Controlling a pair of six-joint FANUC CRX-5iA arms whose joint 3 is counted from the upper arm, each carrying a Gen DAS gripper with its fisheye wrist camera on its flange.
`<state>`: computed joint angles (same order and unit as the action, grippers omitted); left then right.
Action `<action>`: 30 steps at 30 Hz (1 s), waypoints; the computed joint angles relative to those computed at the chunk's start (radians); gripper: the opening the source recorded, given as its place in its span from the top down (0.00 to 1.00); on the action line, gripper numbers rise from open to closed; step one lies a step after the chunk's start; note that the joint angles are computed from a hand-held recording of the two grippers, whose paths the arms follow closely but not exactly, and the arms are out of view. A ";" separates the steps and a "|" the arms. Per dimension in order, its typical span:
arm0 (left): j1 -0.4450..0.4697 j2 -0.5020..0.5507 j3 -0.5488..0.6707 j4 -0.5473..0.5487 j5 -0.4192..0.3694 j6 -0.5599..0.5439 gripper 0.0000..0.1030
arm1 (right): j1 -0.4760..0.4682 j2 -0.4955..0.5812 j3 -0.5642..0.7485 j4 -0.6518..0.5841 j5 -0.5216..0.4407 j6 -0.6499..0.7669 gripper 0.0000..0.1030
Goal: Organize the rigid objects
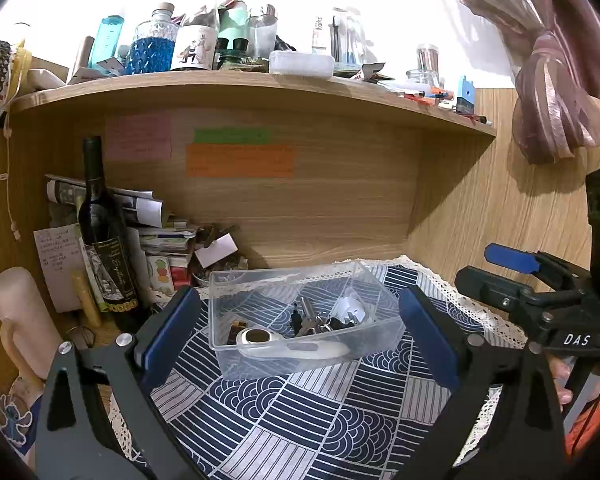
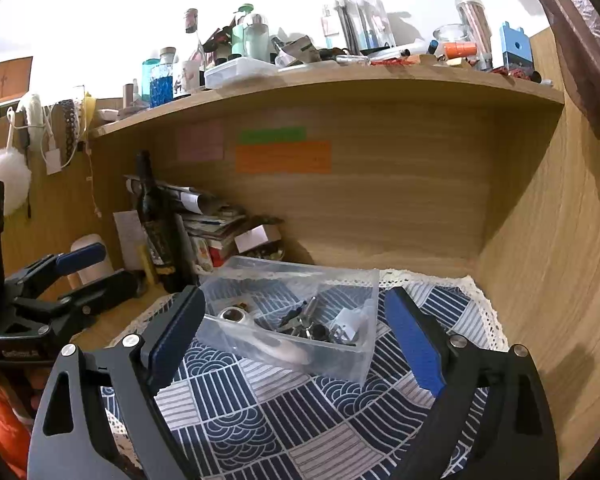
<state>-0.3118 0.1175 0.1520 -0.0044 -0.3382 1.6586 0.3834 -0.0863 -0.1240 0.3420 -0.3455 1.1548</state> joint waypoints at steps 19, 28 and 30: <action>0.008 0.008 -0.011 0.048 0.019 -0.046 0.02 | 0.002 0.008 0.017 -0.044 -0.008 0.033 0.11; 0.007 0.008 -0.004 0.016 0.020 -0.012 0.02 | 0.000 -0.003 -0.021 0.045 0.027 -0.061 0.11; 0.007 0.008 0.000 0.006 0.019 0.000 0.02 | 0.001 -0.008 -0.035 0.079 0.037 -0.093 0.11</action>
<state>-0.3046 0.1254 0.1522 0.0013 -0.3196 1.6583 0.3843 -0.0943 -0.1593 0.4210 -0.3080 1.0614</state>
